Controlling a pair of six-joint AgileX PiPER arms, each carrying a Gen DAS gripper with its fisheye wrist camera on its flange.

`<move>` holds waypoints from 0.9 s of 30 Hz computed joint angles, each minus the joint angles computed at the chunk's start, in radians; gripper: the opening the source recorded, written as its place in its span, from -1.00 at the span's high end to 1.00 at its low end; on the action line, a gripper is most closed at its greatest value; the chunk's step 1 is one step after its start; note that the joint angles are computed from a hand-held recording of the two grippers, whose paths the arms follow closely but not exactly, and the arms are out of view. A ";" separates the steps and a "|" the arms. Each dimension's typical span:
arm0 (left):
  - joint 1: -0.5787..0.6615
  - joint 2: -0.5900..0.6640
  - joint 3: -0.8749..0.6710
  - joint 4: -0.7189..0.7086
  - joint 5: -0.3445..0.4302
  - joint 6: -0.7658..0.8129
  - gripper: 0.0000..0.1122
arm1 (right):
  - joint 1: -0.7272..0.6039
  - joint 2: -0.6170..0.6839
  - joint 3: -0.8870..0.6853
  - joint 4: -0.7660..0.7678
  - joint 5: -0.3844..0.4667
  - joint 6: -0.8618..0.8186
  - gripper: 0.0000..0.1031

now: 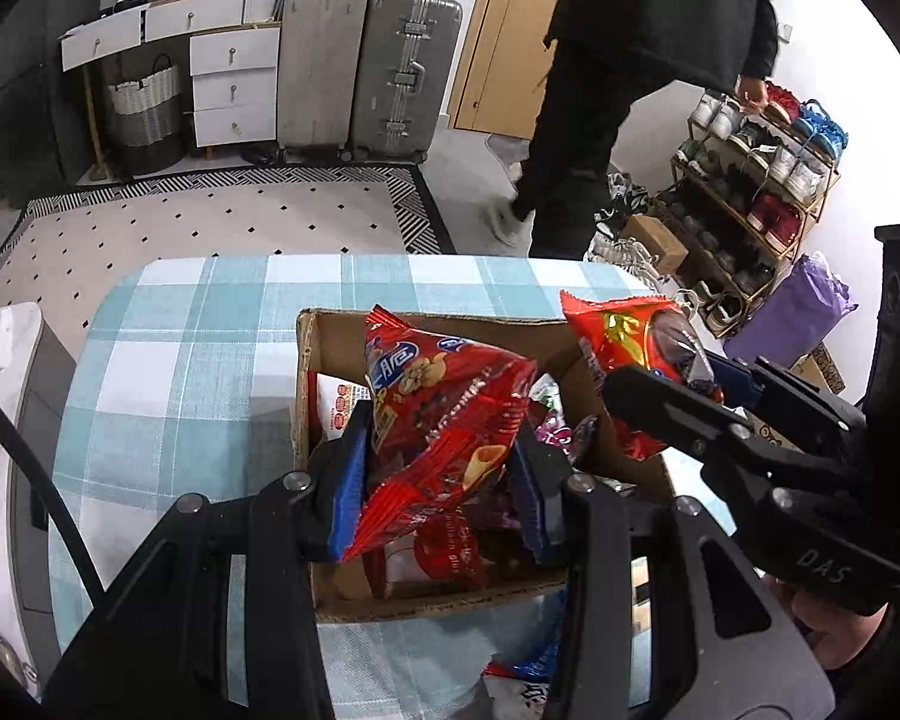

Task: Organize snacks
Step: 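Lower both packs into the box and open both tools, then withdraw both open tools from the box toward the remaining snacks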

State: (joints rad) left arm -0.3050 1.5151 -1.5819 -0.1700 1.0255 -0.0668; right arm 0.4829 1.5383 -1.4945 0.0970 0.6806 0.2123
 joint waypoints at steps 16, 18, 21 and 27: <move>0.033 0.103 -0.014 -0.049 -0.009 0.026 0.30 | -0.022 0.092 0.018 -0.038 -0.033 0.013 0.09; 0.029 0.109 -0.020 -0.029 -0.006 0.016 0.30 | -0.026 0.093 0.020 -0.027 -0.034 0.004 0.06; 0.026 0.104 -0.016 -0.030 -0.002 0.027 0.18 | -0.028 0.080 0.034 -0.023 -0.044 -0.005 0.03; -0.005 0.034 0.012 0.028 -0.014 -0.020 -0.27 | -0.014 0.004 0.073 -0.048 -0.046 0.020 0.01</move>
